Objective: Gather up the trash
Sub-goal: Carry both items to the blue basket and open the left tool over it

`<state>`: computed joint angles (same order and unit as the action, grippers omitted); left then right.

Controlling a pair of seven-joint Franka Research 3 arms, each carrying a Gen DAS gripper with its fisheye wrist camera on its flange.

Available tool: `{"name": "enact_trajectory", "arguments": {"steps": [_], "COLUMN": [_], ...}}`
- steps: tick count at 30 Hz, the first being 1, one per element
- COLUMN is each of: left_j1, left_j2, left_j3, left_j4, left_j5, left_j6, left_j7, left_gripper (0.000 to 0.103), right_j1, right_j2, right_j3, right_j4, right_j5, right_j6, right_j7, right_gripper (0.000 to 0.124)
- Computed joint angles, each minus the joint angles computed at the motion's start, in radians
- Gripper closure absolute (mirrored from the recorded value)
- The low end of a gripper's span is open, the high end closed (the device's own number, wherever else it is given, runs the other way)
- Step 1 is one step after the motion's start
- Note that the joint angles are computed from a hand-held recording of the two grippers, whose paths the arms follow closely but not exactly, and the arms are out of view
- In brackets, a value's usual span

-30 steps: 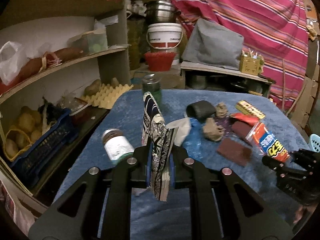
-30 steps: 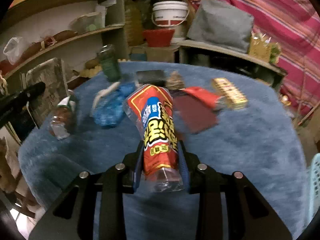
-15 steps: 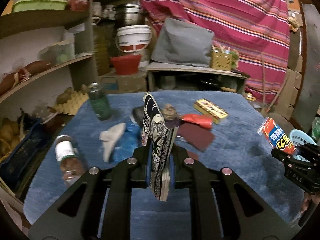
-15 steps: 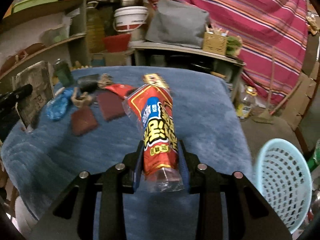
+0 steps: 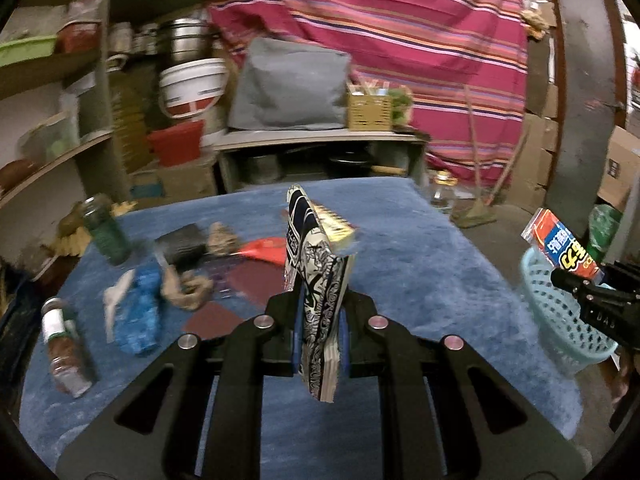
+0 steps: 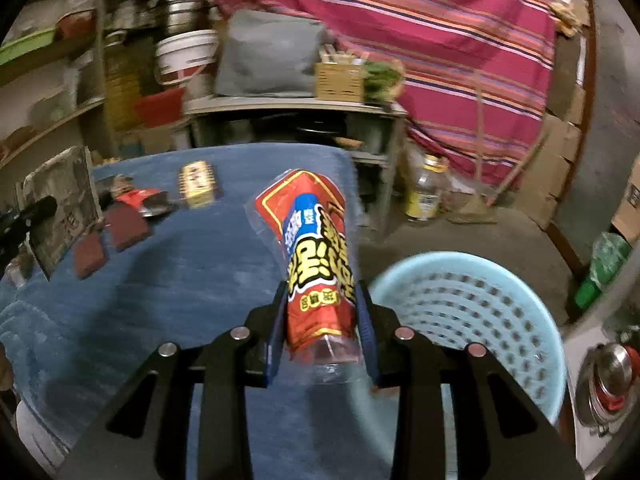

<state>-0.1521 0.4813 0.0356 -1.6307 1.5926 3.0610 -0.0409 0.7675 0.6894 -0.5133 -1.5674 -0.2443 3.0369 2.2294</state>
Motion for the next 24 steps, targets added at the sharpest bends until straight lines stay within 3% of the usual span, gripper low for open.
{"name": "enact_trajectory", "arguments": {"steps": [7, 18, 19, 22, 24], "left_j1": [-0.035, -0.115, -0.108, -0.013, 0.017], "left_j2": [0.101, 0.245, 0.254, 0.295, 0.314], "left_j3": [-0.046, -0.112, -0.13, -0.28, -0.336], "left_j4": [0.103, 0.255, 0.26, 0.264, 0.271], "left_j5": [-0.225, -0.485, -0.513, -0.626, -0.667], "left_j6": [0.035, 0.025, 0.03, 0.083, 0.084], "left_j7": [0.266, 0.609, 0.648, 0.831, 0.909], "left_gripper": [0.091, 0.091, 0.091, 0.091, 0.091], "right_j1": [0.04, 0.002, -0.005, -0.003, -0.005], "right_j2": [-0.056, -0.068, -0.067, -0.067, -0.068], "right_j3": [-0.104, -0.129, -0.127, -0.139, -0.144], "right_j4": [-0.139, -0.227, -0.233, -0.258, -0.273], "right_j5": [0.007, 0.082, 0.095, 0.135, 0.163], "right_j6": [0.03, 0.066, 0.072, 0.093, 0.103], "right_j7": [0.056, 0.032, 0.026, 0.007, -0.01], "right_gripper": [0.091, 0.091, 0.091, 0.091, 0.091]}}
